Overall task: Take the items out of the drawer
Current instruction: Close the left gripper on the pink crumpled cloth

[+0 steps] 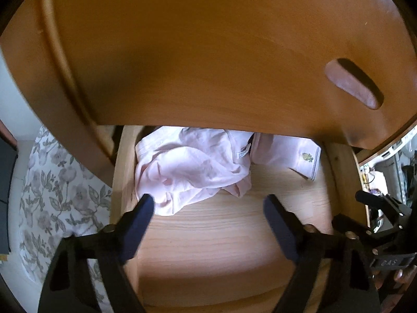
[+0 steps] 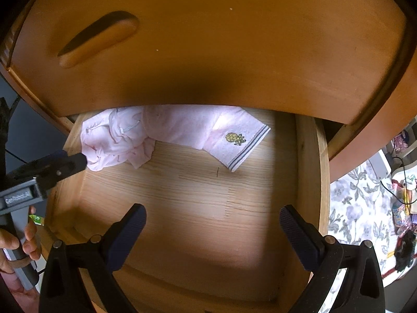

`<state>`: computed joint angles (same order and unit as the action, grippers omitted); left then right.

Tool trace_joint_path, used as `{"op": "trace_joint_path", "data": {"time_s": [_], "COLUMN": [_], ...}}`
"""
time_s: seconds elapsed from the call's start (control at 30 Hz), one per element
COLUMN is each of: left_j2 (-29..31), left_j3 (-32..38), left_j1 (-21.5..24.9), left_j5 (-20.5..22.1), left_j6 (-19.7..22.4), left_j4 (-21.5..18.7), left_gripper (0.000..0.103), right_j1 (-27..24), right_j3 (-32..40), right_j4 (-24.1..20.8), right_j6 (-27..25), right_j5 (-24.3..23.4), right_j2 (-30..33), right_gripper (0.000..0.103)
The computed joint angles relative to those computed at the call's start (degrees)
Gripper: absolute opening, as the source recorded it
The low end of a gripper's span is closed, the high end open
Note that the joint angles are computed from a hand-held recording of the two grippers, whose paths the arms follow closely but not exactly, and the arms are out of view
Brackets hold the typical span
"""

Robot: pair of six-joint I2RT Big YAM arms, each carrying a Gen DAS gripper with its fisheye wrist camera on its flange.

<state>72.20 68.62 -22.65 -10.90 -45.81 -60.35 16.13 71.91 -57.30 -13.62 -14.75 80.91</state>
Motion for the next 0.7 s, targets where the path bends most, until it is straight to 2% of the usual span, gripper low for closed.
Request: {"op": "trace_joint_path", "data": {"time_s": [0.07, 0.2, 0.3, 0.43, 0.63, 0.7], "left_j2": [1.1, 2.3, 2.9, 3.9, 5.2, 5.3], "left_j3": [0.6, 1.2, 1.4, 1.0, 1.1, 1.3], "left_j1": [0.3, 1.8, 2.5, 3.5, 4.2, 4.0], "left_j5": [0.0, 2.7, 2.3, 4.2, 6.5, 6.2], "left_j6": [0.4, -0.8, -3.3, -6.8, -8.8, -9.4], "left_j4": [-0.3, 0.1, 0.3, 2.0, 3.9, 4.0], "left_gripper": [0.083, 0.078, 0.075, 0.067, 0.062, 0.055], "right_j1": [0.0, 0.0, 0.0, -0.1, -0.1, -0.1], "right_j3": [0.0, 0.0, 0.0, 0.0, -0.1, 0.1], "right_j4": [-0.1, -0.1, 0.0, -0.1, -0.2, -0.2], "right_j6": [-0.1, -0.2, -0.2, -0.3, -0.2, -0.1], "right_j5": [-0.3, -0.5, -0.7, -1.0, -1.3, -1.4], "right_j2": [0.2, 0.4, 0.4, 0.5, 0.6, 0.7], "right_gripper": [0.103, 0.103, 0.103, 0.103, 0.103, 0.103]}}
